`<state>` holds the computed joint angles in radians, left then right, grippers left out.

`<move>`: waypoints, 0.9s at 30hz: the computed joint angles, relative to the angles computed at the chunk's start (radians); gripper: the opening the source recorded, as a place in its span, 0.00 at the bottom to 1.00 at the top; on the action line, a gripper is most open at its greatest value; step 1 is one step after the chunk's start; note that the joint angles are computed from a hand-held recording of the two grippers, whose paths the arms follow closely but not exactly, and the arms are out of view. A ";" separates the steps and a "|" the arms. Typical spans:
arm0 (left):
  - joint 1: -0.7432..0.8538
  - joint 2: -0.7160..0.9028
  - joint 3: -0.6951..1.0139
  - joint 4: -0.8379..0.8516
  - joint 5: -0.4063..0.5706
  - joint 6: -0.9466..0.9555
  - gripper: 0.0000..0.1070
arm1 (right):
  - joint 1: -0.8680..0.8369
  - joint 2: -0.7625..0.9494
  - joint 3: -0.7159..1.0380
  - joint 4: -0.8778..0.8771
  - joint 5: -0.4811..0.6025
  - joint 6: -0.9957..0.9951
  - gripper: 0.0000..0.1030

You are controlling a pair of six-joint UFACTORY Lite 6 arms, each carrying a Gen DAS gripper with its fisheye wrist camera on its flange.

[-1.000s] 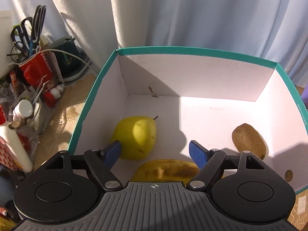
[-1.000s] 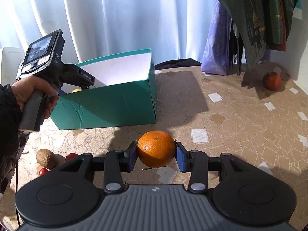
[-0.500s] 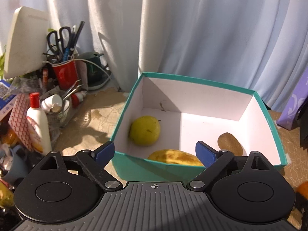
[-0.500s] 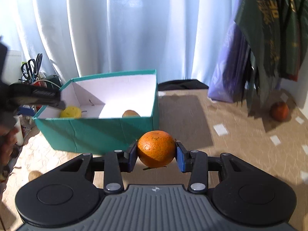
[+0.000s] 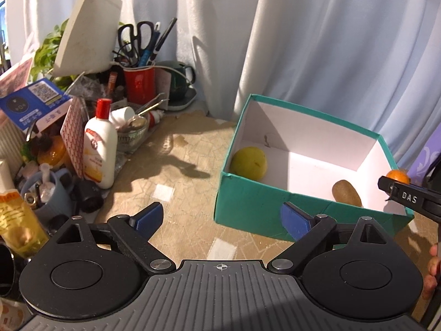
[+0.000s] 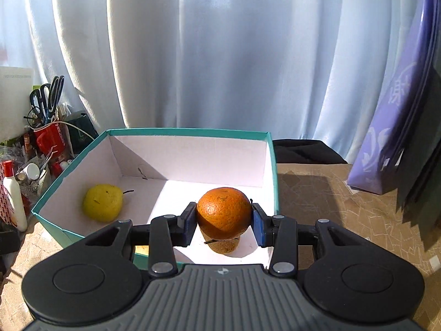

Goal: Organize fruits
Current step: 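Carry the orange into the teal box with the right tool and release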

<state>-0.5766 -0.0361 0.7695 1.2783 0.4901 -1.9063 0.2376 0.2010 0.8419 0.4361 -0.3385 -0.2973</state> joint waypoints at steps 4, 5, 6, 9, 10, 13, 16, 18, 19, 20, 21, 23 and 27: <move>-0.006 -0.001 -0.008 -0.022 -0.001 0.030 0.89 | 0.015 0.129 0.103 0.055 0.013 -0.051 0.39; -0.006 0.000 -0.008 -0.029 -0.004 0.039 0.89 | 0.013 0.151 0.117 0.050 0.020 -0.044 0.39; -0.007 0.000 -0.009 -0.034 -0.004 0.045 0.89 | 0.011 0.172 0.132 0.051 0.026 -0.043 0.39; -0.004 0.003 -0.007 -0.041 -0.005 0.056 0.89 | 0.033 0.207 0.147 0.147 -0.013 -0.154 0.39; -0.004 0.006 -0.004 -0.044 -0.005 0.060 0.89 | 0.035 0.213 0.153 0.152 -0.014 -0.161 0.39; -0.003 0.010 0.000 -0.057 -0.008 0.072 0.89 | 0.056 0.239 0.177 0.271 -0.036 -0.298 0.39; -0.005 0.009 0.000 -0.060 -0.007 0.077 0.89 | 0.059 0.246 0.181 0.282 -0.047 -0.315 0.39; -0.006 0.010 0.003 -0.068 -0.008 0.085 0.89 | 0.057 0.248 0.185 0.280 -0.046 -0.317 0.40; -0.008 0.011 0.003 -0.069 -0.007 0.087 0.89 | 0.056 0.247 0.184 0.276 -0.046 -0.314 0.40; -0.009 0.011 0.004 -0.073 -0.007 0.091 0.89 | 0.055 0.247 0.183 0.270 -0.045 -0.311 0.41; -0.010 0.011 0.003 -0.075 -0.006 0.090 0.89 | 0.055 0.245 0.182 0.274 -0.047 -0.316 0.43; -0.011 0.013 0.004 -0.078 -0.007 0.094 0.89 | 0.055 0.240 0.177 0.273 -0.050 -0.314 0.47; -0.013 0.018 0.004 -0.082 -0.002 0.093 0.89 | 0.051 0.220 0.159 0.257 -0.049 -0.296 0.54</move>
